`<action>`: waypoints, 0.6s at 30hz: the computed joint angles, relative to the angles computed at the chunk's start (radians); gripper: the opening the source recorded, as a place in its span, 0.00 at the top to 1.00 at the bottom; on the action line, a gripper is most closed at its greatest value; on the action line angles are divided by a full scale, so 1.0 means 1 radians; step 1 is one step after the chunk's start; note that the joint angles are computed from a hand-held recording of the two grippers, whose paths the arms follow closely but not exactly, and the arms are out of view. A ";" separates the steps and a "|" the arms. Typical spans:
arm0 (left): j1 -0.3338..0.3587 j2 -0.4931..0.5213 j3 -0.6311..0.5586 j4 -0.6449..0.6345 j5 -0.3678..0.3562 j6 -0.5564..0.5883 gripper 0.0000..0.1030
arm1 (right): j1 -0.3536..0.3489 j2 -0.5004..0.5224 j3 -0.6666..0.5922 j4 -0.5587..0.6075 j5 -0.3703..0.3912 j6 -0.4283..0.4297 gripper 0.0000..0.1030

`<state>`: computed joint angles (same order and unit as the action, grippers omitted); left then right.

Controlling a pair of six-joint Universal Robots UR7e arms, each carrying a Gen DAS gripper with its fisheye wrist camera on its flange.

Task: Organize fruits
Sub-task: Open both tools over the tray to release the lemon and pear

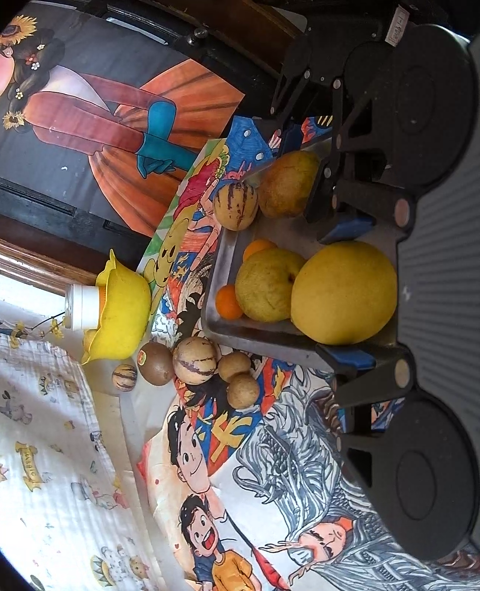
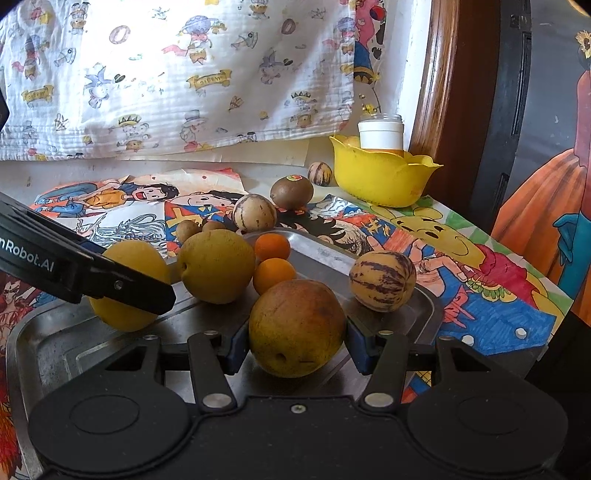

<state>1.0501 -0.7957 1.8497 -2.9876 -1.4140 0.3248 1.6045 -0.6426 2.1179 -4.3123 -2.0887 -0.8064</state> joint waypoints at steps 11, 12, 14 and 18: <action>0.006 -0.010 -0.003 0.035 -0.015 -0.025 0.39 | -0.001 0.005 0.011 -0.047 0.012 0.001 0.39; 0.007 -0.013 -0.001 0.033 -0.020 -0.030 0.37 | 0.000 0.004 0.015 -0.050 0.012 0.007 0.38; 0.007 -0.021 0.008 0.022 -0.028 -0.029 0.31 | 0.004 0.000 0.023 -0.053 0.007 0.015 0.36; 0.006 -0.044 0.032 -0.016 -0.035 -0.016 0.21 | 0.024 0.011 0.037 -0.093 -0.015 0.017 0.26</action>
<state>1.0563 -0.8393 1.8817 -3.0040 -1.4492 0.3084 1.6288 -0.6315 2.1544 -4.4050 -2.1040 -0.7896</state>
